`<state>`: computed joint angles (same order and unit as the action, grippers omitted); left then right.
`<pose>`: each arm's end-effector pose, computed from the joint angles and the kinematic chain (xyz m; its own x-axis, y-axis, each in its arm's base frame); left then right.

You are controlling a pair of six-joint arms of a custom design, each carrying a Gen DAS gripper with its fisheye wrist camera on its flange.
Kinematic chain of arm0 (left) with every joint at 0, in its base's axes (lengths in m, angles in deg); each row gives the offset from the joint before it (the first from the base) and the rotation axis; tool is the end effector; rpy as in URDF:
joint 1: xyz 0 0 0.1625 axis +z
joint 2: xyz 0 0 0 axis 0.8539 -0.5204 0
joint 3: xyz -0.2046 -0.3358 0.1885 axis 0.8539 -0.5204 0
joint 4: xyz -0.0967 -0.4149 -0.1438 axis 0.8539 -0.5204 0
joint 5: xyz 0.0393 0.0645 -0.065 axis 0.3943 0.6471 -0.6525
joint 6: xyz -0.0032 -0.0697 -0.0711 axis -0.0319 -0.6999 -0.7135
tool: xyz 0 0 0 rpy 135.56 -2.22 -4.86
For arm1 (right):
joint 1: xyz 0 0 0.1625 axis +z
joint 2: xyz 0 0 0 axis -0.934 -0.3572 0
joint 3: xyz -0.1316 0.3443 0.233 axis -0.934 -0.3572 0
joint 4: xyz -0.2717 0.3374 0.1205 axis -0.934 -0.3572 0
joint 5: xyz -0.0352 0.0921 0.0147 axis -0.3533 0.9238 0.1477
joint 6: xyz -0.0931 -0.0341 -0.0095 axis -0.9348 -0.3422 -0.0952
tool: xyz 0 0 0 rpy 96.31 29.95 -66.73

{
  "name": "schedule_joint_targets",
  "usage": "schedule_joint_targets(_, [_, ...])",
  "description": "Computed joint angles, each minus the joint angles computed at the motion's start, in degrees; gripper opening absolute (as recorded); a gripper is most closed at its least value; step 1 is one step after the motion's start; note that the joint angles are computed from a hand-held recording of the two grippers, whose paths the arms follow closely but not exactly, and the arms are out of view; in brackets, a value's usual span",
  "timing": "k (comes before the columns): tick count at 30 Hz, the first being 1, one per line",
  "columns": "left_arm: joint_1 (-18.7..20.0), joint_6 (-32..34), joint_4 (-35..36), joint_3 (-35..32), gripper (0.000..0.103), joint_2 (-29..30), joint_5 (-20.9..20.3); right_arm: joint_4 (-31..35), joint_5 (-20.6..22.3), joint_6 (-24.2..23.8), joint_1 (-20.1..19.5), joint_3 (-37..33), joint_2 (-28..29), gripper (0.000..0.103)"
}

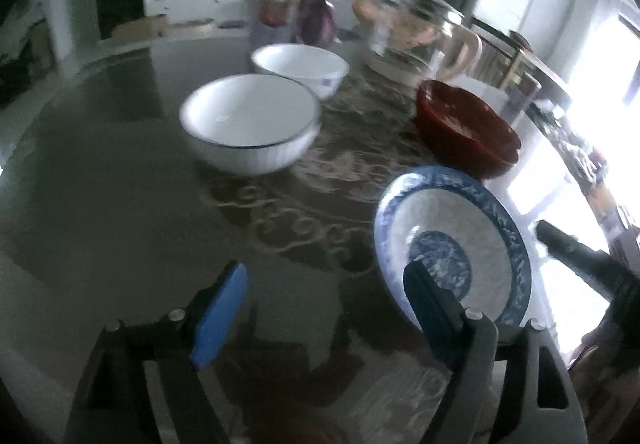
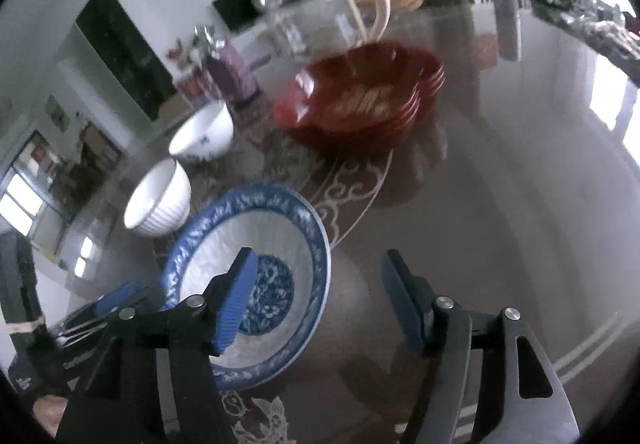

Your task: Organize plates and bowls

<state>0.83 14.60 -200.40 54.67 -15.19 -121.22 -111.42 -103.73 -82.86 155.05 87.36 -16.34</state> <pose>-0.1724 -0.6786 0.0441 -0.8150 0.1432 -0.5615 0.4217 0.8112 -0.4051 0.0529 -0.6779 0.1525 -0.9066 0.1408 0.3978 -0.1857 0.7134 -0.6757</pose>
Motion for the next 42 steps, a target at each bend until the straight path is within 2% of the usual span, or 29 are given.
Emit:
schedule_joint_targets(3, [-0.8, -0.9, -2.6, 4.2, 0.081, -2.4, 4.2, -5.6, -3.8, -1.2, 1.2, 2.2, -0.6, 0.074])
schedule_joint_targets(5, [-1.4, -2.1, -3.9, 6.8, 0.081, -3.7, 7.3, -8.8, -5.9, -3.8, 2.0, 3.5, -0.5, 0.074])
schedule_joint_targets(9, [-2.3, -5.1, -5.3, 9.9, 0.081, -5.3, 13.0, -17.2, -9.9, -12.5, 4.3, 5.3, 1.4, 0.075])
schedule_joint_targets(12, [-3.3, -2.1, -8.1, 11.2, 0.082, -5.4, 16.5, -20.6, -12.7, -17.7, 6.3, 5.2, 2.8, 0.078])
schedule_joint_targets(14, [-4.1, 0.7, -9.7, 11.6, 0.087, -5.2, 18.6, -20.8, -12.3, -18.8, 7.0, 5.5, 2.6, 0.078])
schedule_joint_targets(17, [-5.3, 2.0, -10.2, 11.9, 0.087, -5.2, 21.5, -22.8, -11.0, -18.3, 7.5, 6.7, 1.9, 0.078])
schedule_joint_targets(20, [-6.0, 2.4, -11.3, 12.6, 0.087, -5.9, 21.0, -27.0, -6.9, -18.2, 7.3, 9.0, 0.8, 0.078])
schedule_joint_targets(25, [-6.8, 4.1, -14.0, 12.7, 0.087, -5.6, 23.0, -34.8, -9.0, -21.9, 8.2, 8.6, 2.8, 0.078])
schedule_joint_targets(28, [-6.5, 3.9, -14.0, 12.9, 0.087, -6.1, 22.6, -39.3, -5.4, -22.4, 7.8, 9.6, 2.7, 0.078])
schedule_joint_targets(30, [-6.1, 2.9, -13.0, 12.8, 0.087, -6.4, 22.7, -35.8, 0.6, -20.8, 6.3, 10.6, 1.1, 0.079])
schedule_joint_targets(34, [-5.2, 0.2, -13.0, 12.9, 0.087, -7.1, 21.8, -18.3, 2.5, -17.3, 5.1, 9.8, -1.2, 0.081])
schedule_joint_targets(37, [-4.9, 0.5, -13.3, 12.7, 0.087, -7.1, 22.1, -11.3, 2.6, -14.6, 5.0, 9.3, -1.5, 0.081])
schedule_joint_targets(39, [-4.7, -0.4, -12.0, 12.3, 0.087, -7.0, 23.0, -10.4, 1.3, -14.9, 5.5, 8.6, -0.9, 0.081])
schedule_joint_targets(42, [-4.0, -3.2, -5.9, 11.0, 0.087, -6.8, 23.8, -9.5, -1.9, -14.6, 6.6, 7.6, -0.5, 0.081])
